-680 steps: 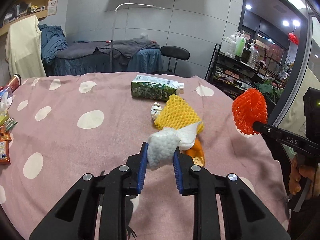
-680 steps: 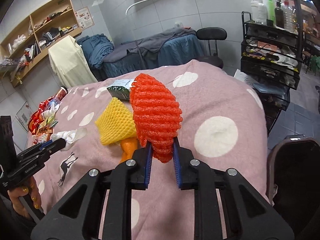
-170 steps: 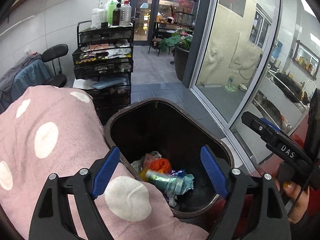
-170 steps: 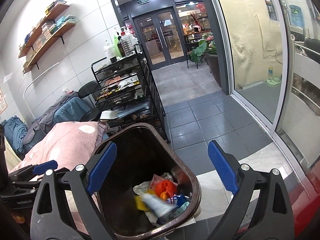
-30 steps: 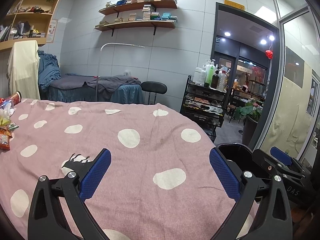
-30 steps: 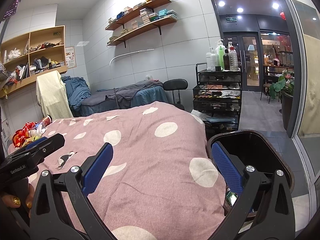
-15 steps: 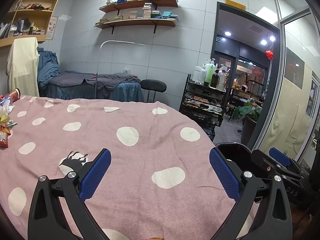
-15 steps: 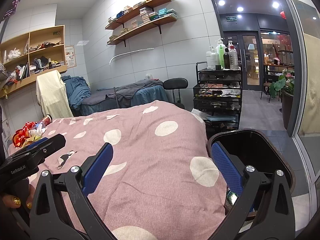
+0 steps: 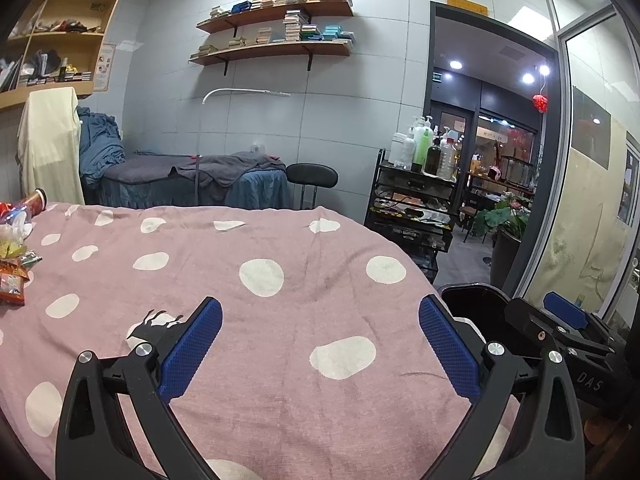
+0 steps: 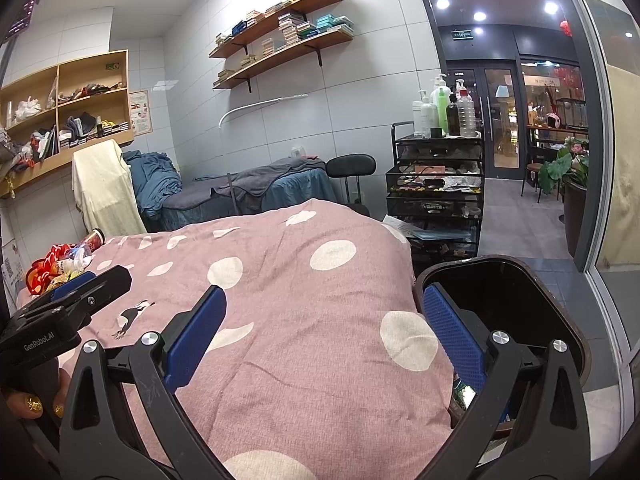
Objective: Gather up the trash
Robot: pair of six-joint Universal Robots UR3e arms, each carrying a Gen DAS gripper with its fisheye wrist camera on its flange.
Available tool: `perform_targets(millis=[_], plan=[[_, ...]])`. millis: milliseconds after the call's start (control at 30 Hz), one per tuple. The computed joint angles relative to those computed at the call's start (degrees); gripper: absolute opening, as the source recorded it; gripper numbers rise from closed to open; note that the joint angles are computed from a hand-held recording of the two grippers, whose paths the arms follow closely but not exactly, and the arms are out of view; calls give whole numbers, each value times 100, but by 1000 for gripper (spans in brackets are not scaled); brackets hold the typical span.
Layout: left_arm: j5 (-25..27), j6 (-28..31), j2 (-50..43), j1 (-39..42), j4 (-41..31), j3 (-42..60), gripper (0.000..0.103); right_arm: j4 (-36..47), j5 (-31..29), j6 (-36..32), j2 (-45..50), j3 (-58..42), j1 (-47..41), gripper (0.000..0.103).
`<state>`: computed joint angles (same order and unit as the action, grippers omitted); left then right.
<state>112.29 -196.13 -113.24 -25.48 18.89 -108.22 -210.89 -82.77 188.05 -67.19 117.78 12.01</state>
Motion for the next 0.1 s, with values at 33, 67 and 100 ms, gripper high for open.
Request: perform_targets(millis=[33, 67, 100], plan=[[11, -6, 14, -1, -50, 12, 98, 20, -10, 6, 2, -11, 21, 98], [-8, -26, 37, 10, -101, 6, 98, 22, -29, 11, 4, -8, 50, 98], [-43, -48, 64, 29, -135, -12, 98, 22, -53, 15, 6, -2, 81, 98]])
